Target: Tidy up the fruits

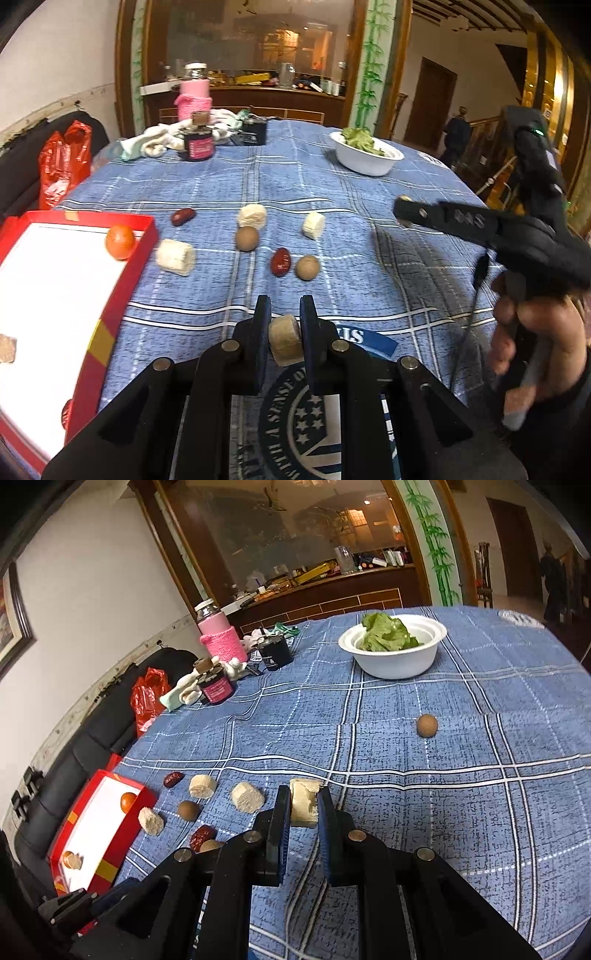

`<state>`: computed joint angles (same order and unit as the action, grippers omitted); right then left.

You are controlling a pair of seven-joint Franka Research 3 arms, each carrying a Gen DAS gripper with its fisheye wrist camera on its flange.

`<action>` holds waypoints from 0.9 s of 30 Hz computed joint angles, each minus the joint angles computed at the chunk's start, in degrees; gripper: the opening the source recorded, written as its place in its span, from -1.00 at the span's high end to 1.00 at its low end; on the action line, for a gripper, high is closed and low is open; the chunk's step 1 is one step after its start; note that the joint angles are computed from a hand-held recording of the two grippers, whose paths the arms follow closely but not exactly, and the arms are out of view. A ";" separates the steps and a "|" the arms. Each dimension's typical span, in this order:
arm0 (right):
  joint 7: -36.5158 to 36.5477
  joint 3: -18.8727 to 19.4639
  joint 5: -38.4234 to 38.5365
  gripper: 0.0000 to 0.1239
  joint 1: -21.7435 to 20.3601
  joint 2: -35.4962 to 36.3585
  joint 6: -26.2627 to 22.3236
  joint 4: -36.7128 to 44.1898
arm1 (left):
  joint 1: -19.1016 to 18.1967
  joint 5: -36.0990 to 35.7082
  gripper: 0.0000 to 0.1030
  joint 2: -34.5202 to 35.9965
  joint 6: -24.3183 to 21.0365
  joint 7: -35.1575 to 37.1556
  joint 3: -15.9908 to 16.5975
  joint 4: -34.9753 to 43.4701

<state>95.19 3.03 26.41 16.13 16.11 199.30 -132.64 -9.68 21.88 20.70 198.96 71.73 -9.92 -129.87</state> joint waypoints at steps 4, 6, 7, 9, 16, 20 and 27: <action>-5.48 -4.62 7.82 0.77 8.11 -1.40 -0.51 -1.63 | -4.15 -4.52 0.74 -0.16 -0.41 1.80 3.64 -0.50; -10.23 -8.00 14.04 0.77 13.42 -1.70 -1.11 -1.77 | -5.55 -6.52 0.74 0.00 0.03 2.67 4.94 -0.83; -13.36 -10.11 17.98 0.77 16.66 -1.70 -1.23 -1.64 | -4.56 -6.34 0.74 0.17 -0.79 2.21 4.07 -0.52; -18.10 -11.87 23.97 0.77 20.43 -1.96 -0.86 -1.73 | -6.75 -8.57 0.74 -0.06 -1.01 3.04 5.99 -0.73; -23.50 -7.42 30.61 0.78 20.18 -3.14 2.62 -2.83 | -10.54 -14.10 0.74 -0.18 -1.24 5.69 9.06 -1.08; -19.47 -2.30 27.25 0.78 15.57 -2.59 5.28 -3.74 | -11.83 -16.14 0.74 -0.31 -1.03 6.88 10.00 -1.44; -21.44 0.30 29.27 0.78 13.74 -1.80 7.15 -3.22 | -13.06 -18.60 0.74 -0.35 -1.97 8.38 10.82 -1.40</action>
